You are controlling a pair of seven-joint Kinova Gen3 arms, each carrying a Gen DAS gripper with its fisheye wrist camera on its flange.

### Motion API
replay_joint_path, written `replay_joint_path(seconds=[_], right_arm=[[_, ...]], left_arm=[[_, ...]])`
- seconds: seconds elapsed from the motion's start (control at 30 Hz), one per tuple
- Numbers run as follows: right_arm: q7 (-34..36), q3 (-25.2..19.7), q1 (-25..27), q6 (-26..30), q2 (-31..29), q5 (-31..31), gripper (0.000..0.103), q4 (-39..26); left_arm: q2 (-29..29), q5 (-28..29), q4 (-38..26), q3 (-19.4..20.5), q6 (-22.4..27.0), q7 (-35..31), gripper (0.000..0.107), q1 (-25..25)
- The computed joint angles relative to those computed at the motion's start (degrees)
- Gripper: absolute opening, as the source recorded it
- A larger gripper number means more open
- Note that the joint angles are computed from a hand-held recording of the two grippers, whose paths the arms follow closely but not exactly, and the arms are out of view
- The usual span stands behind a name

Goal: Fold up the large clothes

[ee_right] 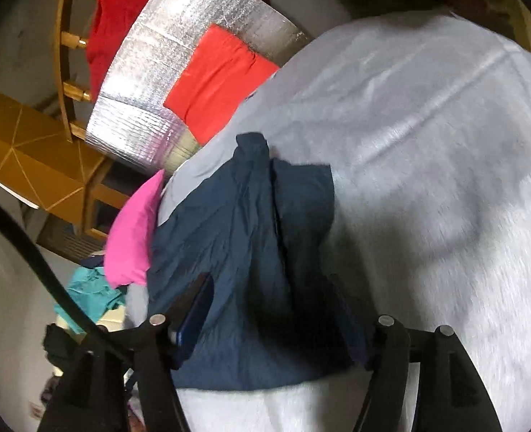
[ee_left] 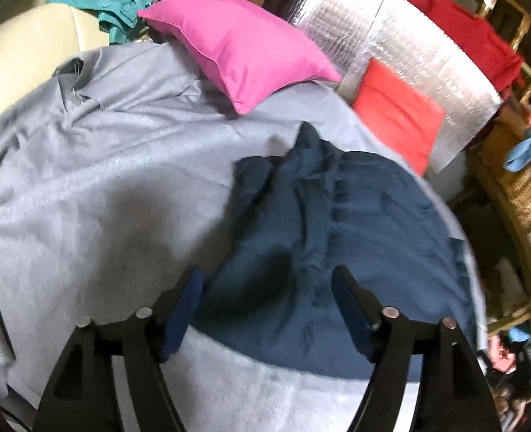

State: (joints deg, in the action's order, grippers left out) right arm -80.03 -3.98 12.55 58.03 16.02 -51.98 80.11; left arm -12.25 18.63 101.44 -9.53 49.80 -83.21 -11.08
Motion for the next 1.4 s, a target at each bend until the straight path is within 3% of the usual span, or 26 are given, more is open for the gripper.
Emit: replay_joint_path(seconds=[0.1, 0.2, 0.33, 0.4, 0.5, 0.6, 0.77, 0.97, 1.03, 1.07, 1.1, 1.23, 1.3, 1.4], right_arm=[[0.2, -0.1, 1.1, 2.0, -0.8, -2.6, 0.072, 2.7], [0.4, 0.2, 1.7, 3.7, -0.9, -5.7, 0.073, 5.4], [0.4, 0.7, 0.5, 1.9, -1.6, -7.4, 0.076, 8.0], [-0.5, 2.0, -0.3, 0.3, -2.5, -9.5, 0.077, 10.3], [1.2, 0.1, 1.7, -2.5, -5.7, -12.2, 0.077, 14.4], [-3.2, 3.8, -2.9, -3.3, -6.2, -7.7, 0.077, 14.0], [-6.3, 3.1, -2.7, -1.2, -3.3, -6.3, 0.076, 12.3], [-1.5, 0.3, -2.7, -6.3, -1.5, -12.2, 0.077, 13.9], [-0.2, -0.8, -3.1, -9.6, -1.4, -13.2, 0.070, 14.6], [-0.2, -0.5, -4.0, -10.7, -1.5, -12.7, 0.055, 14.5], [-0.8, -0.2, -4.8, -11.4, -1.6, -11.2, 0.047, 14.2], [-1.7, -0.9, -6.5, -15.2, -3.5, -7.5, 0.035, 14.0], [-1.6, -1.0, -8.5, -19.1, -5.9, -3.5, 0.030, 13.8], [2.8, -1.4, -10.5, -25.5, -9.6, -3.6, 0.029, 15.9]], left_arm=[[0.1, 7.0, 1.1, -4.5, 4.0, -4.2, 0.081, 1.9], [0.6, 13.3, 3.0, -6.1, 8.1, -5.8, 0.081, -0.4], [1.6, 21.3, 6.1, -7.5, 11.0, -7.7, 0.081, -2.8], [1.5, 22.1, 6.8, -6.1, 11.1, -6.2, 0.081, -3.8], [1.8, 22.8, 7.0, -4.7, 10.0, -6.2, 0.081, -4.2], [2.7, 22.9, 6.9, -3.9, 8.7, -5.2, 0.081, -4.5], [4.0, 24.2, 7.4, -3.0, 6.4, -3.9, 0.081, -5.1], [4.8, 28.5, 8.9, -2.9, 3.5, -5.9, 0.081, -5.4], [4.6, 30.5, 9.9, -3.2, 2.5, -6.9, 0.080, -5.6], [4.5, 31.4, 10.3, -3.3, 1.9, -7.4, 0.080, -5.6], [4.3, 32.2, 10.6, -3.4, 1.4, -8.2, 0.074, -5.6], [3.0, 30.6, 10.2, -2.5, -0.9, -9.0, 0.049, -4.9], [1.6, 30.8, 10.6, -2.8, -2.1, -10.6, 0.041, -4.2], [-0.7, 29.2, 10.3, -2.7, -4.7, -12.9, 0.039, -2.6]])
